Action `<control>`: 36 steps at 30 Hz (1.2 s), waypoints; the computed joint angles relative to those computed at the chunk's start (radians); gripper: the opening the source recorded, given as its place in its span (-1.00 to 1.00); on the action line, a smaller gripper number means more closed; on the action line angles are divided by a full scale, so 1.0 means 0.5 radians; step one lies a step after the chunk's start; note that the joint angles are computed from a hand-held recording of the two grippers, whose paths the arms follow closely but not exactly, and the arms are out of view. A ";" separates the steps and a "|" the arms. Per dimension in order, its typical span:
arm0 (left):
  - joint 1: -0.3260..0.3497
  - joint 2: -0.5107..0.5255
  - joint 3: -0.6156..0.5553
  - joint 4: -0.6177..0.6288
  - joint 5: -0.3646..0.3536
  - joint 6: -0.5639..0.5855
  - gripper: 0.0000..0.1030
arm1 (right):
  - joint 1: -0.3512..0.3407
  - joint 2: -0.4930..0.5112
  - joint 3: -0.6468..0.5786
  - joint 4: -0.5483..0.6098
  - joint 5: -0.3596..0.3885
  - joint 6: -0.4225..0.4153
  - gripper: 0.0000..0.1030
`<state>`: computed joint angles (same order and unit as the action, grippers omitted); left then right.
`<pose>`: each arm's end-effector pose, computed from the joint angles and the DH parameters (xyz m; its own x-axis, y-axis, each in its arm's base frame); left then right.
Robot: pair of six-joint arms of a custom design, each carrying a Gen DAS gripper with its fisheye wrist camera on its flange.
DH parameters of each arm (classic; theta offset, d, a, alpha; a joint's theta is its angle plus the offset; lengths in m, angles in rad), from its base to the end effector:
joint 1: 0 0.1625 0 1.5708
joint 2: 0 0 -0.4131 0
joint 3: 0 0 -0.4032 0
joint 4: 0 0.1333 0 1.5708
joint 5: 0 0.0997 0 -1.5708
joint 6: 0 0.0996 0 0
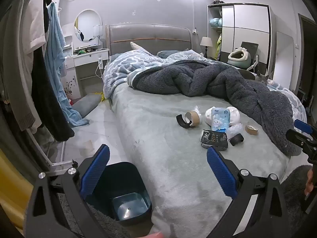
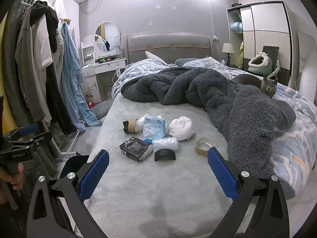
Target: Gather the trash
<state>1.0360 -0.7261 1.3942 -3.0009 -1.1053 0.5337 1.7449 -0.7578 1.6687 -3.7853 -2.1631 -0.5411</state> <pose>-0.2337 -0.7437 0.1914 -0.6103 0.4792 -0.6308 0.7889 0.4398 -0.4292 0.1897 -0.6299 0.2022 -0.7568 0.1974 0.6231 -0.5081 0.4220 -0.7508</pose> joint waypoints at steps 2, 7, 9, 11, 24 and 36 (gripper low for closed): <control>0.000 0.000 -0.001 0.006 0.002 -0.001 0.94 | 0.000 0.003 -0.001 -0.013 0.004 -0.007 0.94; 0.000 -0.001 -0.001 0.011 -0.001 -0.007 0.94 | 0.002 0.004 -0.006 0.004 -0.008 0.000 0.94; 0.000 -0.001 -0.001 0.011 -0.001 -0.007 0.94 | 0.001 0.004 -0.006 0.002 -0.006 0.003 0.94; -0.001 -0.003 0.002 0.009 -0.002 -0.006 0.94 | 0.004 0.006 -0.008 0.001 -0.011 -0.007 0.94; -0.001 -0.002 -0.002 0.020 0.003 -0.015 0.94 | 0.001 0.005 -0.008 0.003 -0.007 -0.006 0.94; 0.000 -0.012 0.006 0.023 -0.004 -0.006 0.94 | -0.001 0.008 -0.007 0.002 -0.005 -0.004 0.94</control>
